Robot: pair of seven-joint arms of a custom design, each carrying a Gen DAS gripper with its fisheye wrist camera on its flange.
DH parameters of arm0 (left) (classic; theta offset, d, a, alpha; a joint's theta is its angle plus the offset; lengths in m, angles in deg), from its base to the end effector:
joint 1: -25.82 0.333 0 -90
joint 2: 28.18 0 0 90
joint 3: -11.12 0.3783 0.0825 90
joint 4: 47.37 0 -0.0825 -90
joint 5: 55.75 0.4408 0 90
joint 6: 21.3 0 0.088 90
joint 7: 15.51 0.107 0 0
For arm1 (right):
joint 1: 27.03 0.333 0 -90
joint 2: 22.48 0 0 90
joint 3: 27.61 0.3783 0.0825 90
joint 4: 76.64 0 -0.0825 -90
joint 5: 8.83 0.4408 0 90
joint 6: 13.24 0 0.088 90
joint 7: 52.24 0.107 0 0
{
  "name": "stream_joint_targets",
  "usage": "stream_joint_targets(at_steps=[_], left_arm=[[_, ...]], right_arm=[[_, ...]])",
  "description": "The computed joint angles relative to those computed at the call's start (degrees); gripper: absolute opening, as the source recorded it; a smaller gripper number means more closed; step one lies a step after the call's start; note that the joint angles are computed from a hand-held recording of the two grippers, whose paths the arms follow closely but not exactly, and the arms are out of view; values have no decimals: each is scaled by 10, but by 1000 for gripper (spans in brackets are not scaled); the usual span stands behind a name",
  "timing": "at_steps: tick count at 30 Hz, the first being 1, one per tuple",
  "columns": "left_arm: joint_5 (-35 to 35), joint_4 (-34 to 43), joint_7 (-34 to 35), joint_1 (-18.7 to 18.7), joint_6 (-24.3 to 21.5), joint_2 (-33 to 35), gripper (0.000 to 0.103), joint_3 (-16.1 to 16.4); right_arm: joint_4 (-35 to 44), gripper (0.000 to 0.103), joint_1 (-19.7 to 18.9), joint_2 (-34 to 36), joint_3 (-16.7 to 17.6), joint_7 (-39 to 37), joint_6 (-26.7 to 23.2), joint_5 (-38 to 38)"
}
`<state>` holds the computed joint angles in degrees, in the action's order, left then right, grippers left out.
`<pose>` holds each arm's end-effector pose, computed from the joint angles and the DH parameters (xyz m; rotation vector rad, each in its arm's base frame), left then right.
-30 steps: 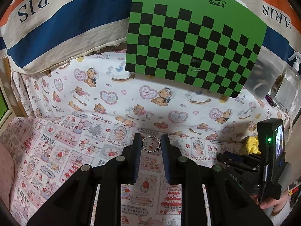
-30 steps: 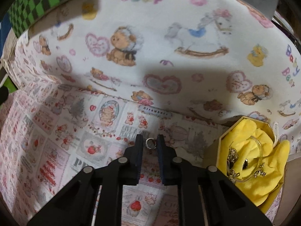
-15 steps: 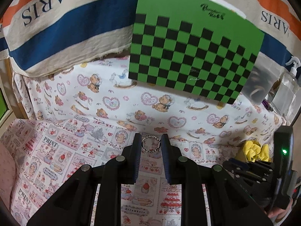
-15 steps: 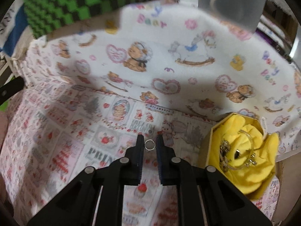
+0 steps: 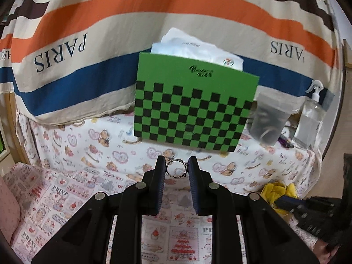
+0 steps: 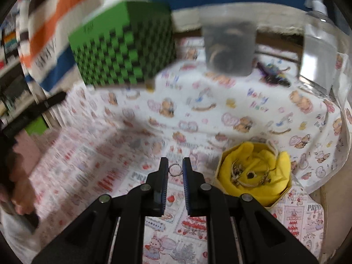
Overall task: Organize jewelry
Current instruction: 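Carry both rings over the box and open both tools to drop them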
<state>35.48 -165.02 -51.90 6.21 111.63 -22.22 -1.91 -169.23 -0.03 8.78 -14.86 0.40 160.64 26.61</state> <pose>0.5578 -0.3312 0.4510 -1.7990 1.0462 -0.9151 0.6715 0.4536 0.4267 -2.0191 0.9729 -0.3200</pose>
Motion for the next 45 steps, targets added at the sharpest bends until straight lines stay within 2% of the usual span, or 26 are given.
stream_joint_targets(at_steps=[2, 4, 6, 8, 10, 12, 14, 16, 20, 21, 22, 24, 25, 29, 32, 34, 37, 40, 45], left_arm=[[3, 2, 0, -1, 2, 2, 20, 0], [-1, 6, 7, -1, 2, 6, 20, 0], [-3, 11, 15, -4, -2, 12, 20, 0], [-9, 18, 27, -5, 0, 19, 20, 1], [-6, 20, 25, -6, 13, 22, 20, 3], [-2, 26, 27, -7, 33, 26, 20, 4], [15, 35, 28, -7, 53, 27, 20, 7], [18, 48, 32, -11, 51, 30, 20, 7], [34, 84, 30, -8, 111, 45, 20, 10], [26, 97, 46, -10, 113, 53, 20, 11], [15, 114, 67, -14, 111, 64, 20, 11], [-3, 146, 105, -25, 111, 86, 20, 13], [-14, 164, 123, -30, 118, 99, 20, 15], [-64, 236, 184, -45, 167, 155, 20, 27], [-132, 290, 253, -50, 188, 205, 20, 30], [-175, 317, 287, -58, 179, 231, 20, 33], [-224, 343, 321, -60, 198, 261, 20, 37], [-267, 361, 366, -67, 191, 283, 20, 43], [-327, 383, 421, -75, 198, 311, 20, 56]], right_arm=[[-4, 12, -31, 1, 36, -23, 28, 24], [-8, 12, -93, 5, 107, -73, 53, 72], [-10, 12, -140, 10, 159, -110, 72, 110], [-9, 12, -163, 17, 184, -127, 90, 136], [-4, 12, -176, 23, 195, -129, 99, 151], [0, 12, -168, 25, 179, -117, 103, 156], [7, 12, -141, 25, 138, -92, 101, 150], [13, 12, -129, 29, 115, -71, 91, 146], [27, 12, -102, 38, 70, -33, 68, 129], [29, 12, -101, 39, 66, -28, 63, 127], [31, 12, -112, 42, 78, -33, 61, 129], [34, 12, -156, 51, 132, -63, 52, 150], [40, 12, -175, 55, 151, -77, 27, 170], [42, 12, -167, 52, 135, -81, 17, 200], [42, 12, -182, 50, 146, -114, 3, 241], [40, 12, -177, 45, 136, -127, -3, 256], [42, 12, -162, 42, 109, -124, -17, 266], [51, 12, -149, 46, 85, -106, -38, 267], [62, 12, -125, 52, 51, -72, -60, 238]])
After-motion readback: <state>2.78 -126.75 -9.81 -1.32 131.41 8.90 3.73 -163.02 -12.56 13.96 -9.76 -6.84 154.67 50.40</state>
